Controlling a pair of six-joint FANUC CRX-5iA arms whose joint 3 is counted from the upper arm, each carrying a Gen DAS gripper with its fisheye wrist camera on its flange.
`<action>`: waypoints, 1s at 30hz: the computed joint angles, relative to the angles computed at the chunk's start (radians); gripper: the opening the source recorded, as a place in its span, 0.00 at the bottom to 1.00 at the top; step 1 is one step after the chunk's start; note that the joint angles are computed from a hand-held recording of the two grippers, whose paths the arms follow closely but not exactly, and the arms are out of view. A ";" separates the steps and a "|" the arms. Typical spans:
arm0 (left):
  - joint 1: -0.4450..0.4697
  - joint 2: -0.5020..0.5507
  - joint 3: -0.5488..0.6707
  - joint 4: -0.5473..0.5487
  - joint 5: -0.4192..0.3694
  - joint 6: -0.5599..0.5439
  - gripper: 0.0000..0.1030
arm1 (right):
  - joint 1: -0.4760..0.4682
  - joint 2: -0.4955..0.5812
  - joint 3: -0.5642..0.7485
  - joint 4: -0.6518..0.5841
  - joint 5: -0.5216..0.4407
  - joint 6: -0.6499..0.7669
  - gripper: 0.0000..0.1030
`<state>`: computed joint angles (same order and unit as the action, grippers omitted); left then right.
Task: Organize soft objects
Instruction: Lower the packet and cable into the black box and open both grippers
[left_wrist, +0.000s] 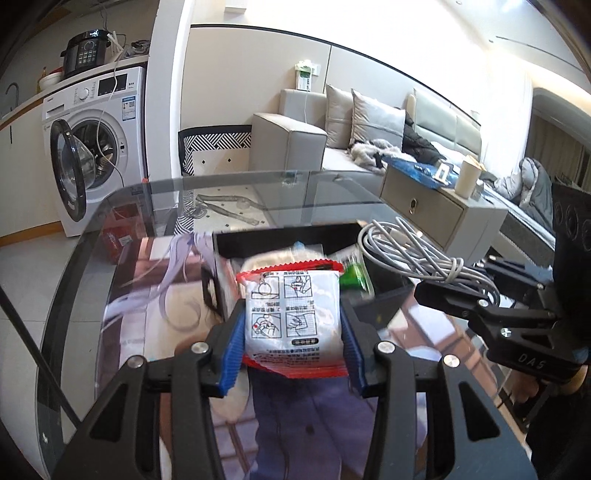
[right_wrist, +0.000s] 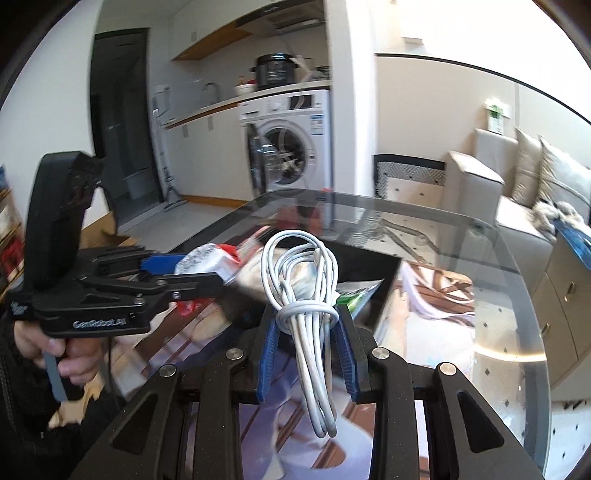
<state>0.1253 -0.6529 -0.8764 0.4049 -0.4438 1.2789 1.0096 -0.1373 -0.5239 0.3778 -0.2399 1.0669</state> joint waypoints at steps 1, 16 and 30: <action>0.000 0.017 0.008 0.008 0.009 -0.003 0.44 | -0.007 0.014 0.007 0.029 0.001 -0.037 0.29; -0.003 0.240 0.119 0.005 0.080 0.041 0.44 | -0.044 0.217 0.218 -0.092 -0.079 0.074 0.29; -0.012 0.283 0.153 -0.031 0.070 0.030 0.89 | -0.066 0.302 0.316 -0.196 -0.114 0.201 0.29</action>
